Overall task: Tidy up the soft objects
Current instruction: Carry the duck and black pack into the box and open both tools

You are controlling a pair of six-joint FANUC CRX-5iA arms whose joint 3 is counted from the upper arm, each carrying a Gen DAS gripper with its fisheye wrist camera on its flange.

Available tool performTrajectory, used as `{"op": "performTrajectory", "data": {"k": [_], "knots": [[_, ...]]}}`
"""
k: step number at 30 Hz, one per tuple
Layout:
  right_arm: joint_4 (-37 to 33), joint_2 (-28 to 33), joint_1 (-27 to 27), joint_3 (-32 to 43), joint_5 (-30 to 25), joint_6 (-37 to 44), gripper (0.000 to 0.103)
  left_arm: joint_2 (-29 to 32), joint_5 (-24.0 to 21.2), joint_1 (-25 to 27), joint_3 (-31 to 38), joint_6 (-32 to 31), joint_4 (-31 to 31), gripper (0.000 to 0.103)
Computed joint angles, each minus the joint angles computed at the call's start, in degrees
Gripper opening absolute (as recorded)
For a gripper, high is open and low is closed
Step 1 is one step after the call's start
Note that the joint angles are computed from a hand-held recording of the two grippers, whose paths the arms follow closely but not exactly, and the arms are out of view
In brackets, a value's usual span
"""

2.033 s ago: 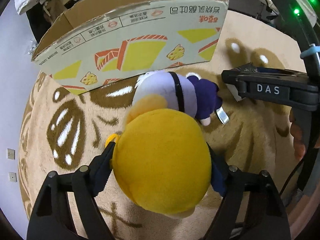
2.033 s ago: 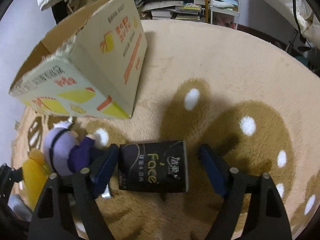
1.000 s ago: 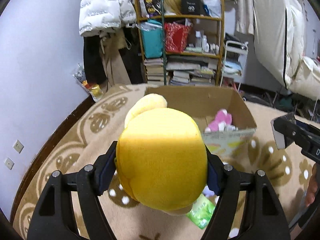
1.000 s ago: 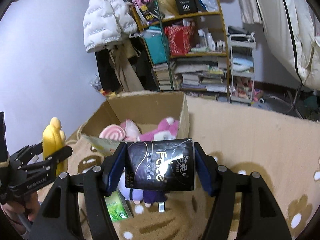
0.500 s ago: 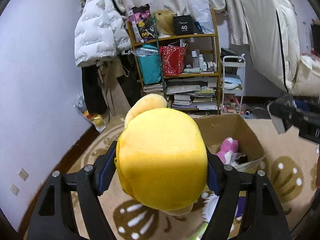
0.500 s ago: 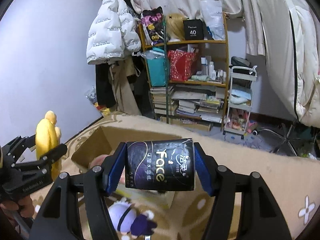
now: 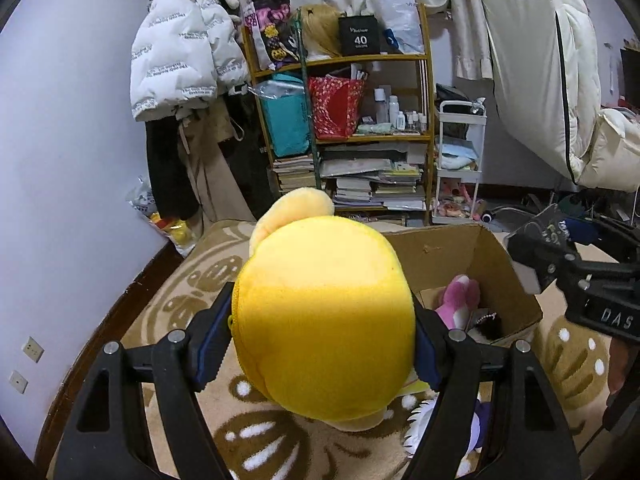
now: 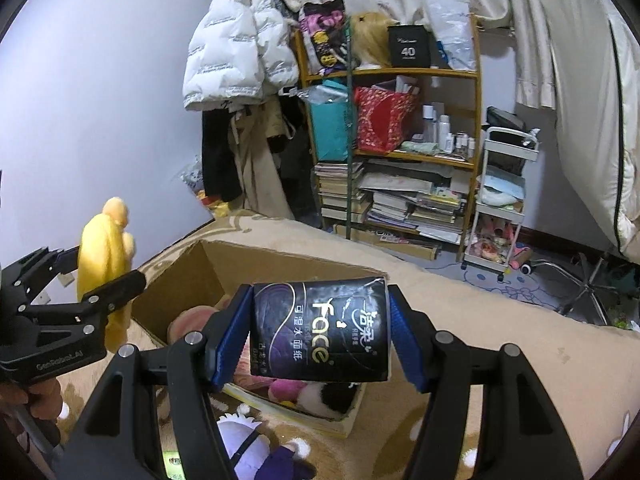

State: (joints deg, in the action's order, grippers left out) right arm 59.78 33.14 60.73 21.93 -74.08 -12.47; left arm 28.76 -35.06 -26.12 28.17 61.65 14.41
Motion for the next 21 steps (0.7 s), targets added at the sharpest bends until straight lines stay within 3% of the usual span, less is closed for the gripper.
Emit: {"op": "performTrajectory", "data": {"k": [11,16,21], "knots": [[0.0,-0.8,-1.5,-3.9,6.8,-2.7,0.069,4.6,-6.5,0.1,6.0,3.4,-2.0,0.077],[-0.9,-1.1,-2.1,-5.2,9.1,-3.3,0.069,5.3,-6.0,-0.3,6.6,5.1,-4.1,0.081],[-1.4,-1.7,-2.3,-6.3,10.1,-4.4,0.069,6.7,-8.2,-0.7,9.1,6.8,-5.8,0.087]]}}
